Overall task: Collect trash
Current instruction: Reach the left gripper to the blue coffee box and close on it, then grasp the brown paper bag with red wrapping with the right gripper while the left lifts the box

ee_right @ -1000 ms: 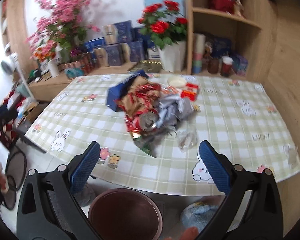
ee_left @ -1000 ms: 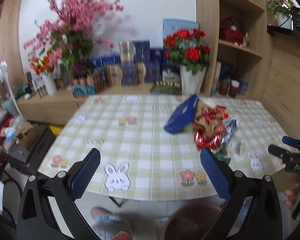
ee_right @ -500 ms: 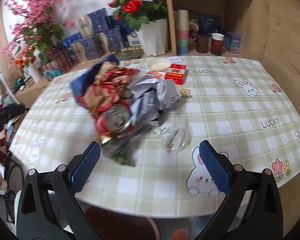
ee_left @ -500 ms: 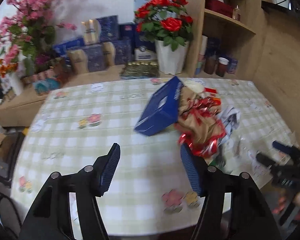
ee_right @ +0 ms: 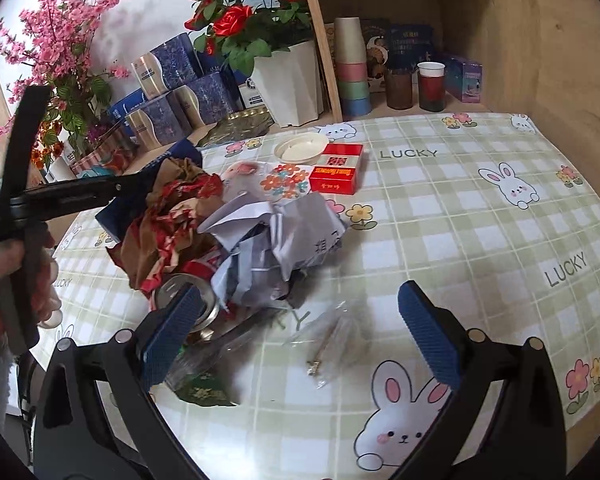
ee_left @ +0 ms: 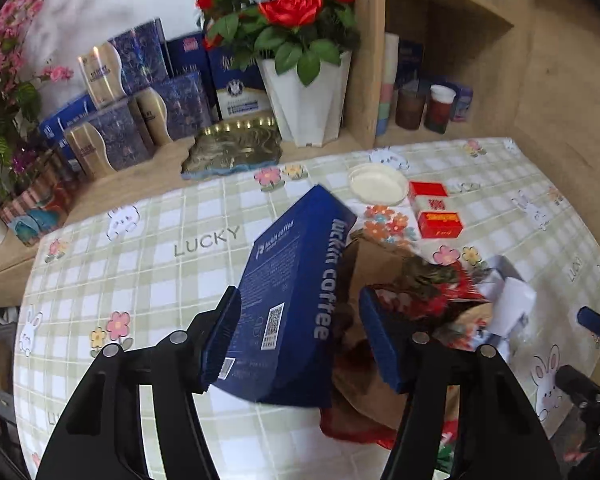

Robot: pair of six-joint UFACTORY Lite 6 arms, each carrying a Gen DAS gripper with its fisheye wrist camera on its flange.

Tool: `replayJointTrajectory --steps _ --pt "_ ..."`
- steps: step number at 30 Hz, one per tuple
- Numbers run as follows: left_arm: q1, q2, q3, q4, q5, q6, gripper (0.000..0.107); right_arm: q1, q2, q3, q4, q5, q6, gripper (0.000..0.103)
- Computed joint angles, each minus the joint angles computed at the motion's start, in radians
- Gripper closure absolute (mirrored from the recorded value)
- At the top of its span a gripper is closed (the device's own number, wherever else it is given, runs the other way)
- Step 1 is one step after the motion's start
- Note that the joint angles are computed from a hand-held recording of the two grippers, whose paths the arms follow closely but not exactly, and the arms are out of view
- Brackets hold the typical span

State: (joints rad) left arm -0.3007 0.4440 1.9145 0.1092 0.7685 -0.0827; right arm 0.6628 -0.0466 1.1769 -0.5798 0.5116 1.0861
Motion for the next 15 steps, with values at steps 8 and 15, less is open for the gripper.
replayJointTrajectory --steps 8,15 --pt "0.069 0.026 0.025 -0.142 0.01 0.115 0.069 -0.005 -0.037 -0.029 0.031 0.005 -0.03 0.006" --pt "0.141 -0.023 -0.027 -0.258 0.002 0.194 0.078 0.012 -0.04 -0.023 0.042 0.017 -0.035 0.006"
